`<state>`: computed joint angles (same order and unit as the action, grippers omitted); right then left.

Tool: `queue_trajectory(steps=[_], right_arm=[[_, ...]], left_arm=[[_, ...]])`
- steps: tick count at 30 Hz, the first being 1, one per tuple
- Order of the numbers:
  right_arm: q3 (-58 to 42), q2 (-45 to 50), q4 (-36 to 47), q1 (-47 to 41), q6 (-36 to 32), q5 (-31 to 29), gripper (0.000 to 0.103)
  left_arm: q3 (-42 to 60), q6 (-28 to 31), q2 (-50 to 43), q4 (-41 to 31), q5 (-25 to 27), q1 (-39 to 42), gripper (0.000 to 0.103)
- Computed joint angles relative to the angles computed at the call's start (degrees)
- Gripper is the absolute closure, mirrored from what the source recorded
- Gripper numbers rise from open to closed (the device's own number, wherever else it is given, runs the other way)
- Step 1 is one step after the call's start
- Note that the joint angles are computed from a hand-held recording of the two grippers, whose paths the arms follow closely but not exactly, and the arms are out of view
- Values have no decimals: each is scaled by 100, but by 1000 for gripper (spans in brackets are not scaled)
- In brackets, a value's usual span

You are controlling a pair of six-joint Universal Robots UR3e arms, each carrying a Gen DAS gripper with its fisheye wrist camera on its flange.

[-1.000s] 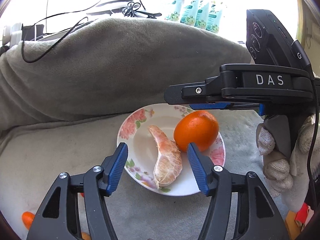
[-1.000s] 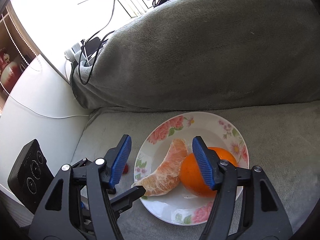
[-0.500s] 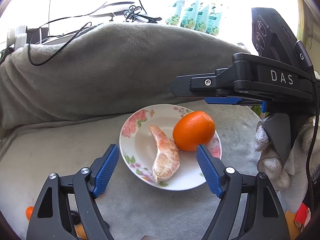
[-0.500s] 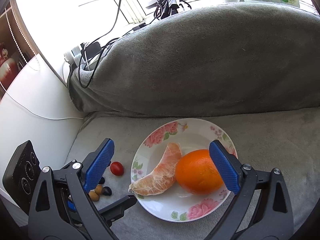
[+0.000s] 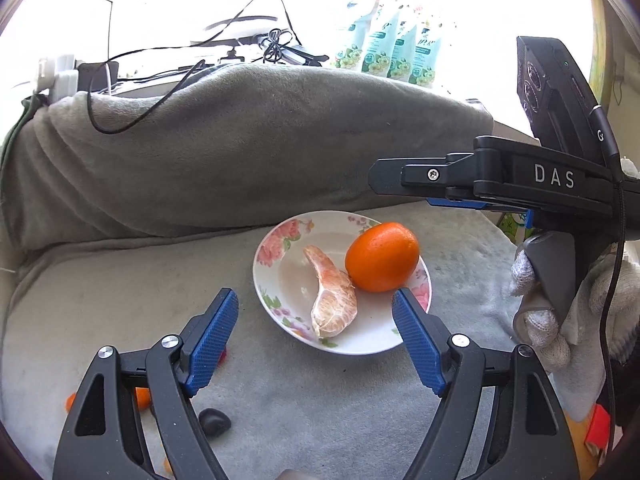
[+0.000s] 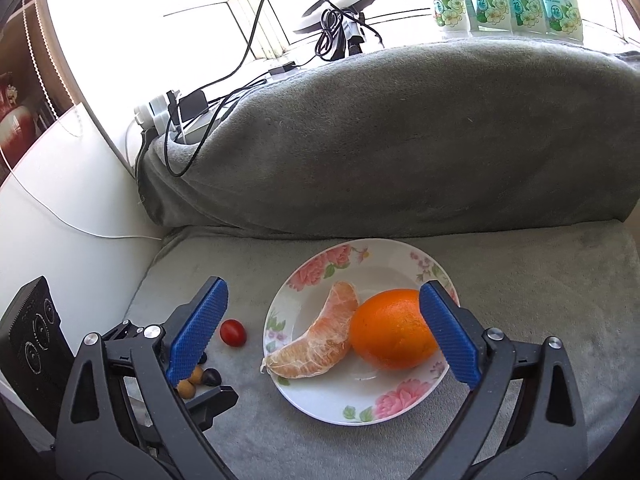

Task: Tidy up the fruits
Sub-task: 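Withdraw the right gripper from the plate back over the remaining fruit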

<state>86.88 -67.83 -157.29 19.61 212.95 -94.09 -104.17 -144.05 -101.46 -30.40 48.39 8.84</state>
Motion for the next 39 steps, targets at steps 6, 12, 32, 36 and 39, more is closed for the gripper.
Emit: queue_trajectory(steps=[6, 12, 32, 36, 39], right_arm=[[55, -86, -69, 349, 62, -583, 5], [252, -191, -322, 698, 73, -1027, 5], [-344, 250, -1, 1495, -103, -1058, 5], [-650, 480, 144, 1490, -168, -750, 5], [-955, 703, 298, 1513, -240, -582, 10]], left_arm=[[-371, 209, 385, -134, -168, 296, 24], [-742, 435, 791, -410, -419, 705, 24], [-1680, 1962, 1753, -1395, -739, 2935, 24], [-1680, 2045, 1650, -1437, -664, 3116, 24], [-1633, 2086, 1532, -1487, -643, 3201, 24]])
